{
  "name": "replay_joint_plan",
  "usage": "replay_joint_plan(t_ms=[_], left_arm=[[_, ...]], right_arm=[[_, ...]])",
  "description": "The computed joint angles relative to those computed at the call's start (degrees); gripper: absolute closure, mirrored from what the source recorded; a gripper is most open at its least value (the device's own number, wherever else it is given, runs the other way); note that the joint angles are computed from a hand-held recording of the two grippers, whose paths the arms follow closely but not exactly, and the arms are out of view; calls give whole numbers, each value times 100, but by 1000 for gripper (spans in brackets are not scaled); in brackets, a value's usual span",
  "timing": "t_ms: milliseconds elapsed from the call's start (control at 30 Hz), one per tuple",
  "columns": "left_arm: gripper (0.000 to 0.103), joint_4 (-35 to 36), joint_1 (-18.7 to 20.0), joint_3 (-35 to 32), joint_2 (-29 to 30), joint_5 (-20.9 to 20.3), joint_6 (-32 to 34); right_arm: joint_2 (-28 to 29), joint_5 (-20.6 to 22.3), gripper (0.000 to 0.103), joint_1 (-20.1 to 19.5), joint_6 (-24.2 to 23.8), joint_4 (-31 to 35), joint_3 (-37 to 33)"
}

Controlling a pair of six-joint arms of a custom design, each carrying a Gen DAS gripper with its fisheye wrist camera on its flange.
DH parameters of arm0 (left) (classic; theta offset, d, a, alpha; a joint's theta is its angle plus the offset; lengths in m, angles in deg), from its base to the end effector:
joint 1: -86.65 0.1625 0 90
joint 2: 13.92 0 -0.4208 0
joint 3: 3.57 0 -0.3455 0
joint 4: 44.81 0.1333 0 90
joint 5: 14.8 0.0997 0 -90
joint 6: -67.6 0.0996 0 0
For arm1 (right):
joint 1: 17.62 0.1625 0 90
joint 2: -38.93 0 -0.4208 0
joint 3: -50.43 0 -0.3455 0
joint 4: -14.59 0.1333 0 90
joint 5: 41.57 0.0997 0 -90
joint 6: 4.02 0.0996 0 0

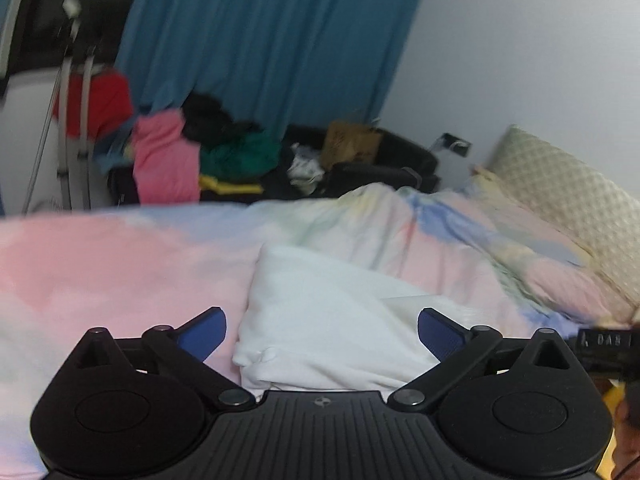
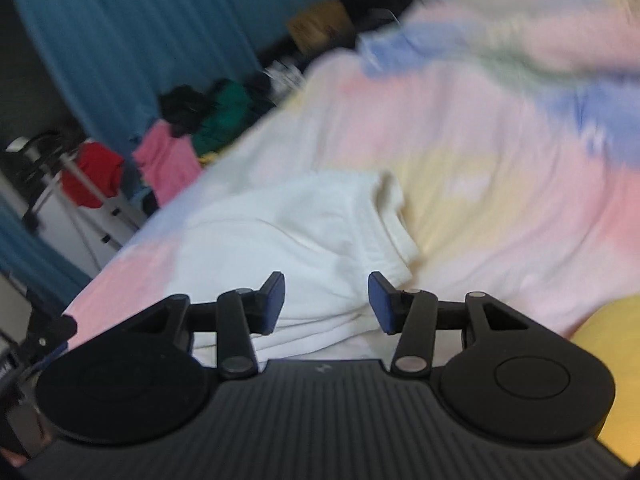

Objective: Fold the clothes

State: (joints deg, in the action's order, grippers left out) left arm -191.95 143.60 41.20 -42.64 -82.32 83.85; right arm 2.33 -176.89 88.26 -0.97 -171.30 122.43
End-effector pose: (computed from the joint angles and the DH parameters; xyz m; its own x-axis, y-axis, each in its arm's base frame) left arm -0.3127 -0.7948 0.2653 -0.7601 0.4583 -0.4606 0.6497 0.5244 -0.5503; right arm 0.2597 -0.6846 0.2655 -0.8516 0.4274 0.3034 -0.0896 0.4517 -0.8877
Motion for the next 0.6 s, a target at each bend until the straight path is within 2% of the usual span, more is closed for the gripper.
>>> replay_joint_plan(t_ms=[100, 200, 267, 367, 533, 600], left_arm=[[0, -481, -254, 995, -663, 118, 199], [0, -837, -486, 1775, -1213, 187, 293], [0, -1090, -630, 2280, -1553, 249, 357], [0, -1568, -811, 3027, -1992, 380, 493], [0, -2289, -1001, 4149, -2623, 494, 547], [0, -2490, -1015, 4460, -2786, 457, 517]], right_arm=[[-46, -176, 52, 315, -602, -531, 152], [-28, -249, 36, 577, -1214, -1212, 319], [-6, -281, 17, 754, -1631, -1640, 397], [91, -331, 18, 953, -2160, -2188, 476], [216, -250, 18, 1086, -2429, -2910, 856], [325, -286, 18, 1150, -2679, -3213, 918]])
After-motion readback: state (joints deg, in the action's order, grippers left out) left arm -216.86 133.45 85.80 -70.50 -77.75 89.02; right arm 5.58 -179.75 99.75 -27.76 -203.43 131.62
